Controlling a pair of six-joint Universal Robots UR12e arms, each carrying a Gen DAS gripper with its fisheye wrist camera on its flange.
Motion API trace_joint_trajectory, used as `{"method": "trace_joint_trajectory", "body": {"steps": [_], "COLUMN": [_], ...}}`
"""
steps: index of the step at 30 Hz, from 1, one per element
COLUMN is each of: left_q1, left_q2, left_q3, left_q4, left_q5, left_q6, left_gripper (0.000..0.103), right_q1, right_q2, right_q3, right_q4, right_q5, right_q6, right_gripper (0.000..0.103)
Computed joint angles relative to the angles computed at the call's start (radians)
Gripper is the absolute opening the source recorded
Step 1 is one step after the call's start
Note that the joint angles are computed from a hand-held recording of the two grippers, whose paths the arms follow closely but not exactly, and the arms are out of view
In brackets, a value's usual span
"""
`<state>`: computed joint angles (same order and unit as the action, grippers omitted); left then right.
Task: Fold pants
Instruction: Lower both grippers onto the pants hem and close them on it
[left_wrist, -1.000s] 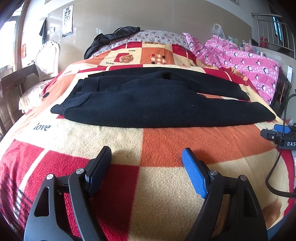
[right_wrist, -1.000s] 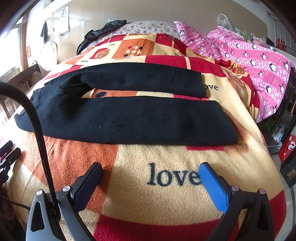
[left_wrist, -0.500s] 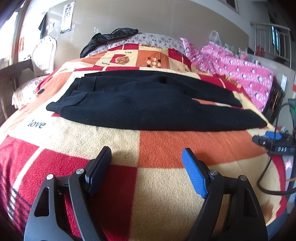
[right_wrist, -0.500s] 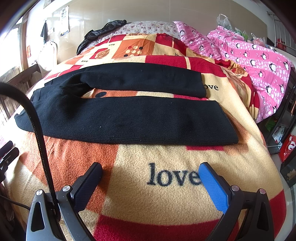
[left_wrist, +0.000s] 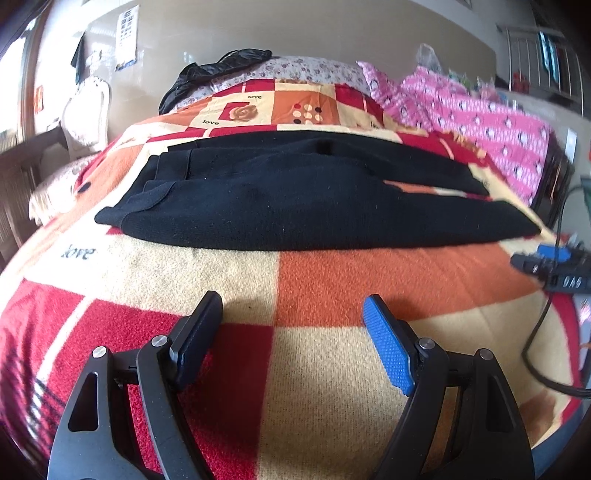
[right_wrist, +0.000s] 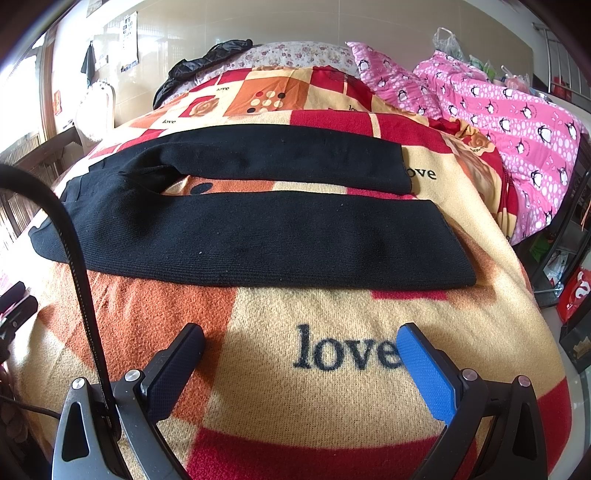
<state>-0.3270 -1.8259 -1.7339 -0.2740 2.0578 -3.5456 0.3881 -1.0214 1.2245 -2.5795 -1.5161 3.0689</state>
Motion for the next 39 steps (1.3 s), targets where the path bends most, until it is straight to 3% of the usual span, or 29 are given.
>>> {"method": "trace_joint_trajectory", "body": {"steps": [7,12,15,17,19,21,22,24,26,28,31,35,39], "left_q1": [0.023,0.066,0.09,0.098,0.102,0.123,0.137,0.167,0.211,0.251,0.299,0.316,0.334], "left_q2": [0.022,0.056,0.071,0.076,0.083,0.097,0.106,0.125,0.148,0.165,0.182,0.183,0.187], "left_q3": [-0.006,-0.025,-0.011,0.005,0.017,0.005,-0.002,-0.013,-0.037,-0.06,-0.089,-0.1,-0.126], "left_q4": [-0.031,-0.027,-0.089,-0.129,-0.157,-0.127,-0.118,-0.125,-0.117,-0.11,-0.097,-0.11,-0.059], "left_q5": [-0.076,-0.223,-0.303,-0.313,-0.274,-0.291,-0.302,-0.315,-0.365,-0.421,-0.495,-0.523,-0.588], "left_q6": [-0.055,-0.154,-0.177,-0.167,-0.155,-0.152,-0.159,-0.183,-0.229,-0.291,-0.4,-0.455,-0.5], "left_gripper": [0.079,0.079,0.079,0.079,0.079,0.079,0.079,0.079,0.079,0.079,0.079,0.079,0.079], "right_q1": [0.0,0.001,-0.001,-0.012,-0.028,-0.051,-0.064,-0.113,-0.179,-0.201,-0.216,-0.218,-0.214], "right_q2": [0.0,0.002,0.003,-0.004,-0.011,-0.022,-0.027,-0.033,-0.032,-0.024,-0.006,0.055,0.101], "right_q3": [-0.001,-0.001,-0.004,-0.011,-0.021,-0.014,-0.009,0.014,0.038,0.037,-0.014,-0.14,-0.194], "right_q4": [0.0,-0.002,0.003,0.052,0.123,0.156,0.156,0.1,0.014,-0.016,0.077,0.255,0.221], "right_q5": [0.001,-0.001,0.008,0.066,0.142,0.232,0.278,0.436,0.58,0.581,0.548,0.614,0.631], "right_q6": [-0.001,-0.005,-0.008,-0.045,-0.124,-0.139,-0.101,0.083,0.292,0.472,0.554,0.524,0.65], "right_gripper": [0.103,0.103,0.103,0.103,0.103,0.103,0.101,0.08,0.08,0.08,0.08,0.08,0.08]}}
